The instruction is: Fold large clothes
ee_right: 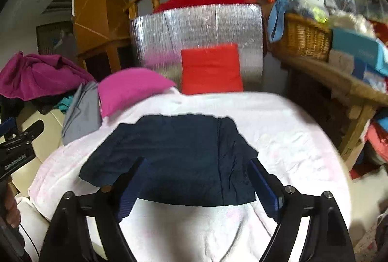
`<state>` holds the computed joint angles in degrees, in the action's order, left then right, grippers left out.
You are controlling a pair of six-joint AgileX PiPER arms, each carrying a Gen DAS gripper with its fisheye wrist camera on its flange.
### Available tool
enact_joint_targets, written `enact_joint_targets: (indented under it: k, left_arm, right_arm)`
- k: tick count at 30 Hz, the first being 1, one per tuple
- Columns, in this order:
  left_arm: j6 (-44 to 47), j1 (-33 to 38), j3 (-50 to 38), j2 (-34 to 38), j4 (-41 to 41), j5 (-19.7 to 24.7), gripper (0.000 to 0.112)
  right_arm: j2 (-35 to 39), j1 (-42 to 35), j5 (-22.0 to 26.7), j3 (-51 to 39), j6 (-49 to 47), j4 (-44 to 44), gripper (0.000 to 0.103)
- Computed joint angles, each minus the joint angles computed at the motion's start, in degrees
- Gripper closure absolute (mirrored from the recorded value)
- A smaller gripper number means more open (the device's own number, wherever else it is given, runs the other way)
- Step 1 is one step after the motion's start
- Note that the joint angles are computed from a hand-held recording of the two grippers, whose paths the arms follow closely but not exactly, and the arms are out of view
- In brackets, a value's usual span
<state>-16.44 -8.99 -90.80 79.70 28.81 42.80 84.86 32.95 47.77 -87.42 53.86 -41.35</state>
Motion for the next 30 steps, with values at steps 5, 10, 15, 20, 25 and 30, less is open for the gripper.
enact_joint_targets:
  k: [5,10,15,20,25,30]
  left_arm:
    - [7.8,2.3,-0.5,-6.7,-12.3,1.4,0.013]
    - [9.8,2.2,-2.8,-9.9,-15.6,3.5,0.013]
    - [4.9,-2.1,-4.2,-11.1,-8.3,5.4,0.012]
    - [2.7,-5.3,-5.0,-11.7,-5.1,7.3,0.012]
    - [-0.4,-8.8,-5.0,-12.6,-1.1,8.9,0.012]
    - [-1.0,-9.8,-4.7,-12.6,0.1,9.3,0.012]
  right_arm:
    - [-4.5,7.5,6.6,0.9,6.2,-7.2,0.0]
    - [-5.6,12.5,13.2,-0.9,8.5,-11.5,0.0]
    - [-7.4,14.6,14.5,-1.0,11.2,-14.0,0.0]
    - [-8.2,15.5,15.4,-1.5,12.2,-15.2,0.0]
    - [-8.5,15.7,15.2,-1.1,12.6,-15.3,0.0]
    - [-8.5,16.3,15.3,-0.8,13.2,-15.0,0.0]
